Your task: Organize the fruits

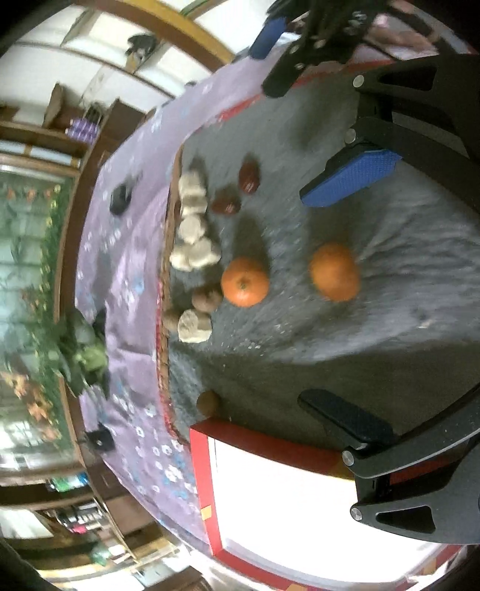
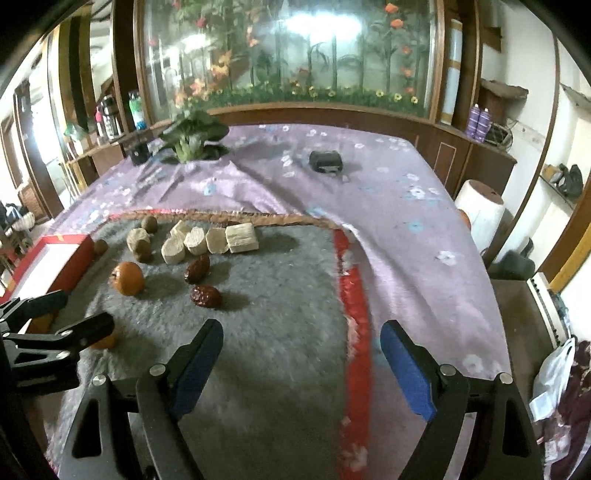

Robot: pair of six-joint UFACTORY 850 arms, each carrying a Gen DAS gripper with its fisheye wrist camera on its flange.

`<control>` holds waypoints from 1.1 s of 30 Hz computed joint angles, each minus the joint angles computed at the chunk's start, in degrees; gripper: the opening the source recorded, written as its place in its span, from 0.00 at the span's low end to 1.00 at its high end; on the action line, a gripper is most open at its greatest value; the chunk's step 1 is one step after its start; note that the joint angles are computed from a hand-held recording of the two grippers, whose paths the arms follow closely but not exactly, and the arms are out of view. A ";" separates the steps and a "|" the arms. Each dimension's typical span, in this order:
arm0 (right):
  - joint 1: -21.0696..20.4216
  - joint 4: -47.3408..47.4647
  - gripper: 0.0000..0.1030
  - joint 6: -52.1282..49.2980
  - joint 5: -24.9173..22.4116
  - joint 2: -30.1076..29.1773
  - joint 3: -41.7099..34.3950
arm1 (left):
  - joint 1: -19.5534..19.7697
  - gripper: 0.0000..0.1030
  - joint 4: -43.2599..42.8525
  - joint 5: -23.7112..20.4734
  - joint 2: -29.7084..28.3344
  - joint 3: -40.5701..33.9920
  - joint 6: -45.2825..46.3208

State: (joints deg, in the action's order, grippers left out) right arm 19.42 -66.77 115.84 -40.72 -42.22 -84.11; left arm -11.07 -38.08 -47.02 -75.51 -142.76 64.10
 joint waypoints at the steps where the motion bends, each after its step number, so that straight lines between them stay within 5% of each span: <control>1: 0.14 -0.74 0.84 1.19 0.50 0.72 1.02 | 0.29 0.97 -1.07 0.12 1.54 2.45 1.73; 10: 2.86 -6.72 0.84 5.90 -1.20 4.88 7.30 | 2.03 0.97 -8.08 -0.26 7.77 12.50 13.49; 16: 3.87 -8.49 0.84 7.76 -2.05 6.11 9.00 | 2.06 0.97 -5.73 -3.63 6.43 10.40 13.23; 33: 4.68 -5.13 0.84 6.22 -0.83 11.68 18.22 | -0.07 0.97 -1.53 -1.64 3.85 7.23 9.26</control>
